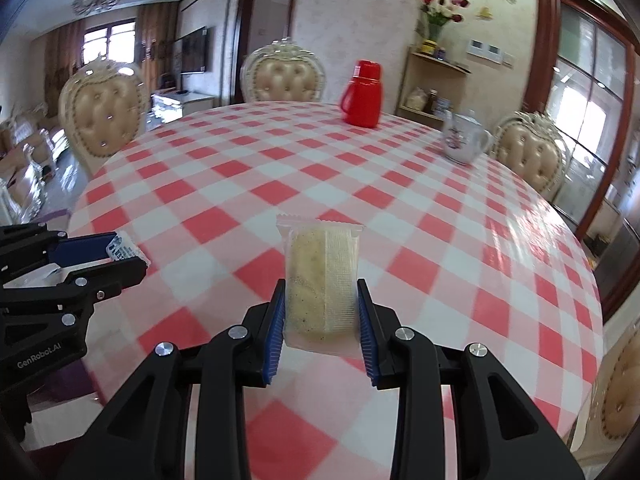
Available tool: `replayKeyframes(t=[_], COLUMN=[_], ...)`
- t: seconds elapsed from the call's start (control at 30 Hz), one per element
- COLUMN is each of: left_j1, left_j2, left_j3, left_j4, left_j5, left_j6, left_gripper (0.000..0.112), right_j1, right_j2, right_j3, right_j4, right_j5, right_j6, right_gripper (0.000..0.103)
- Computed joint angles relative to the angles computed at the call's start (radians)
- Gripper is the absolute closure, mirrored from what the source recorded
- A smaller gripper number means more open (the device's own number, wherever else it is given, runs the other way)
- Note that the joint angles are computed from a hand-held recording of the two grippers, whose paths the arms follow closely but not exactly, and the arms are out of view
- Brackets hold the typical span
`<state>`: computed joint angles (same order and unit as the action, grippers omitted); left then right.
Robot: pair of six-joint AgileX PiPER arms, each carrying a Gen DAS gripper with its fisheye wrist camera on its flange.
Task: Organize snacks
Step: 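Carry the milk candy and cracker packet to the clear box and open both tools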
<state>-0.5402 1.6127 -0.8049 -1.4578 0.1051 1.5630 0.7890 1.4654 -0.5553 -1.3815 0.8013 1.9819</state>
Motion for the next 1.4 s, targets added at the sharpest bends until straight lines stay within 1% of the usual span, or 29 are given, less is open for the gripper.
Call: replayKeyframes(t=[0.13,0.27,0.4,0.63,0.77,0.9,1.0,1.07,1.17,1.27,1.33,1.4], left_j1=[0.090,0.203,0.278,0.396,0.507,0.616,0.684,0.702,0.713,0.753,0.768,0.794], left_j2=[-0.029,-0.038,-0.044,-0.084,-0.079,-0.064,-0.047,-0.038,-0.029,-0.009,-0.002,0.009], left_j3=[0.038,0.064,0.075,0.112,0.111,0.095,0.066,0.051,0.043,0.018,0.008,-0.008], left_j4=[0.050,0.018,-0.001,0.032,0.073,0.114,0.154,0.175,0.179,0.243,0.231,0.235], left_j5=[0.040,0.093,0.130,0.186,0.209,0.234,0.255,0.258,0.217,0.201,0.161,0.150], left_j6=[-0.004,0.062,0.108,0.144,0.156,0.152,0.122,0.109,0.113,0.065,0.079,0.077], left_gripper=[0.078,0.078,0.078,0.078,0.078,0.078,0.078,0.078,0.078,0.078,0.078,0.078], right_j1=[0.048,0.078,0.095,0.128,0.142,0.134,0.149,0.155,0.155,0.166,0.178,0.191], right_j2=[0.050,0.100,0.145,0.226,0.285,0.338,0.380,0.403,0.440,0.490,0.537,0.574], right_j3=[-0.059,-0.119,-0.180,-0.303,-0.395,-0.492,-0.566,-0.615,-0.701,-0.781,-0.851,-0.905], right_j4=[0.017,0.038,0.065,0.112,0.139,0.188,0.221,0.248,0.332,0.388,0.453,0.496], right_j5=[0.002,0.000,0.003,0.007,-0.031,-0.167,-0.187,-0.196,-0.229,-0.227,-0.224,-0.212], right_j6=[-0.041,-0.086,-0.137,-0.247,-0.324,-0.420,-0.492,-0.542,-0.656,-0.747,-0.840,-0.905], right_gripper=[0.070,0.070,0.070,0.070,0.070,0.070,0.070,0.070,0.070,0.070,0.070,0.070])
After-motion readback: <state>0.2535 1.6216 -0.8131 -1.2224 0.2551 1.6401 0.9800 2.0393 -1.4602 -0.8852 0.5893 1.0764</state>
